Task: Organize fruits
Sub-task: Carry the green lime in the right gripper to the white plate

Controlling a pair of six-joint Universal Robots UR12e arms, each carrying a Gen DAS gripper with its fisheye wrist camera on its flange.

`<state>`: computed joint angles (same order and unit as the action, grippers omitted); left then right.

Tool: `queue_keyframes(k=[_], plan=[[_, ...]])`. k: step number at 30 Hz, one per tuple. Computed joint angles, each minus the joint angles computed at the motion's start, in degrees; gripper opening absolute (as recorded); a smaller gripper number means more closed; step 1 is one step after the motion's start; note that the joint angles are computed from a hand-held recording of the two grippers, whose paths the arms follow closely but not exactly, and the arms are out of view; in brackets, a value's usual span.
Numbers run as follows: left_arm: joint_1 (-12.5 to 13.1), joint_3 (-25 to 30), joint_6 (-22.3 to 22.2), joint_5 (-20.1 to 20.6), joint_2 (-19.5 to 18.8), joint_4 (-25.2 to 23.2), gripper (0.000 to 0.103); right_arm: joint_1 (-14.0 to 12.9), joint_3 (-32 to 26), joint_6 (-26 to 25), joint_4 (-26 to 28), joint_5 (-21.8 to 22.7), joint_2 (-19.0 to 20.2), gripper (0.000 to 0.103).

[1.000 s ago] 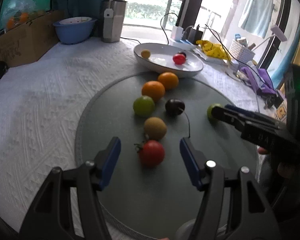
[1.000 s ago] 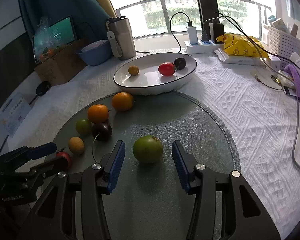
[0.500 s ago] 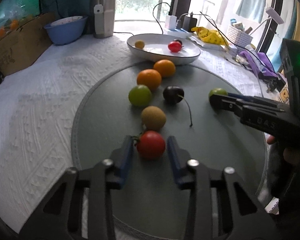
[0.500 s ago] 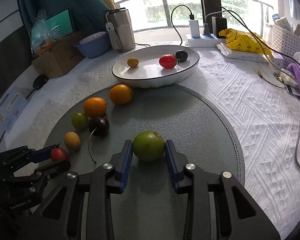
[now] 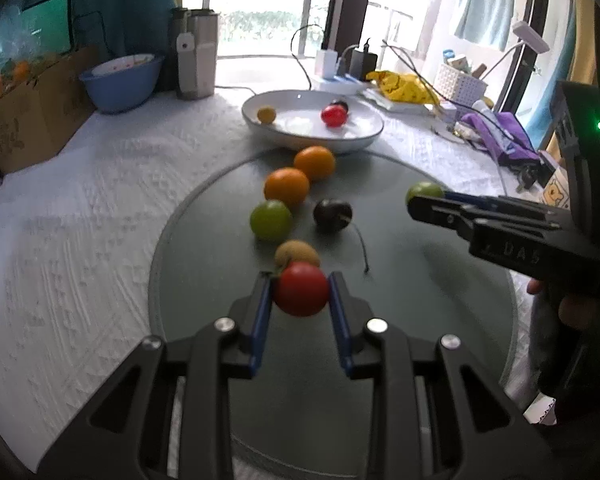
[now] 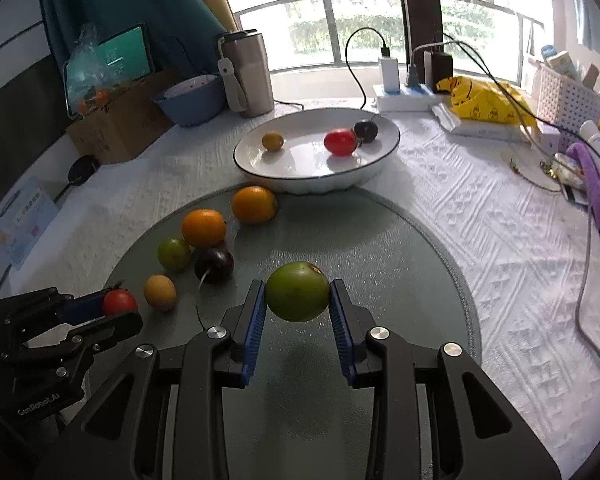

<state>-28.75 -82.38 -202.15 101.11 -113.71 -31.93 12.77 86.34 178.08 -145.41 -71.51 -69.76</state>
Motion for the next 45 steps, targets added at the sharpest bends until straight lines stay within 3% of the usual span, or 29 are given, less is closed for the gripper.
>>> queue_keyframes(k=[19, 45], plan=[[1.53, 2.52, 3.0, -1.62, -1.05, 2.89, 0.029, 0.27, -2.96, 0.39, -0.55, -1.97, 0.91, 0.034], [4.83, 12.71, 9.4, -6.42, -7.7, 2.28, 0.029, 0.61, -11.28, 0.1, 1.81, -3.4, 6.22, 0.034]])
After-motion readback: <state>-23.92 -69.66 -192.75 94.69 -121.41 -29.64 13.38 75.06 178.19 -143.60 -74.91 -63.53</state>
